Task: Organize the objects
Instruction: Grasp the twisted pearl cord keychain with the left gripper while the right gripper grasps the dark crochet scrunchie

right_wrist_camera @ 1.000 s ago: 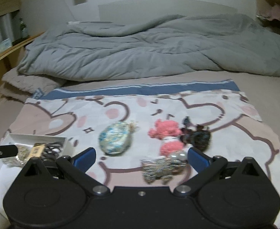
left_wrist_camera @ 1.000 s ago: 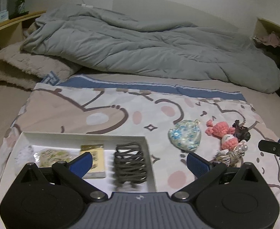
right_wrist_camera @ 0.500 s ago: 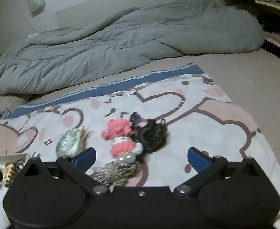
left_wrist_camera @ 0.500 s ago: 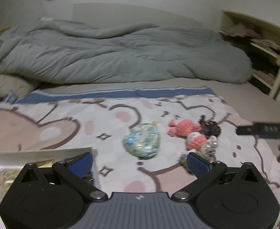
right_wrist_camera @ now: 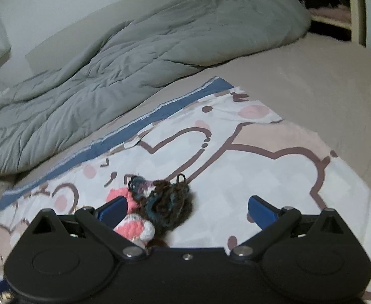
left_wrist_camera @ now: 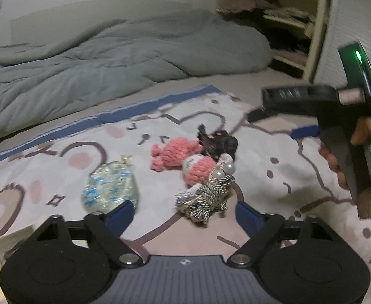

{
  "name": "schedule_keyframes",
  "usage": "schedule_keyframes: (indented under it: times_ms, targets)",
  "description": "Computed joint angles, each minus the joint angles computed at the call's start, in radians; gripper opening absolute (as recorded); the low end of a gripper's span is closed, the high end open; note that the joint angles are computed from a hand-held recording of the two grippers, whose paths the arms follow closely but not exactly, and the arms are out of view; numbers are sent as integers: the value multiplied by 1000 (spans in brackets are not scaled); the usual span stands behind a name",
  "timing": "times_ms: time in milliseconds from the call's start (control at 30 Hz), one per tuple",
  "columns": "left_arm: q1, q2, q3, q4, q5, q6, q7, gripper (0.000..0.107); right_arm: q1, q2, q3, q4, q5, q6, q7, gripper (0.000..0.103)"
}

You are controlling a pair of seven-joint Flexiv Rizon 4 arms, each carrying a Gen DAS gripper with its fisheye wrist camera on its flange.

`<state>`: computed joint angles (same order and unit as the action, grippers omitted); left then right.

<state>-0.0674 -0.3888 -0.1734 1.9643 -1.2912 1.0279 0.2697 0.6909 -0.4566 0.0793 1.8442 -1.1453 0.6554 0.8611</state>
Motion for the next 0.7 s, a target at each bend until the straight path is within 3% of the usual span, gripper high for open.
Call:
schedule_keyframes:
  times_ms: [100, 233, 433, 700]
  targets:
    - [-4, -32, -9, -23, 39, -7, 32, 79, -20, -5, -19, 20, -52, 62, 88, 91]
    - [2, -75, -29, -59, 103, -29, 66, 76, -44, -25, -35, 23, -103, 122, 155, 88]
    - [14, -135, -46, -123, 261, -83, 31, 63, -60, -62, -54, 1, -166, 175, 129, 85]
    - [26, -197, -75, -181, 405, -80, -5, 61, -71, -125, -70, -46, -116, 257, 36, 84]
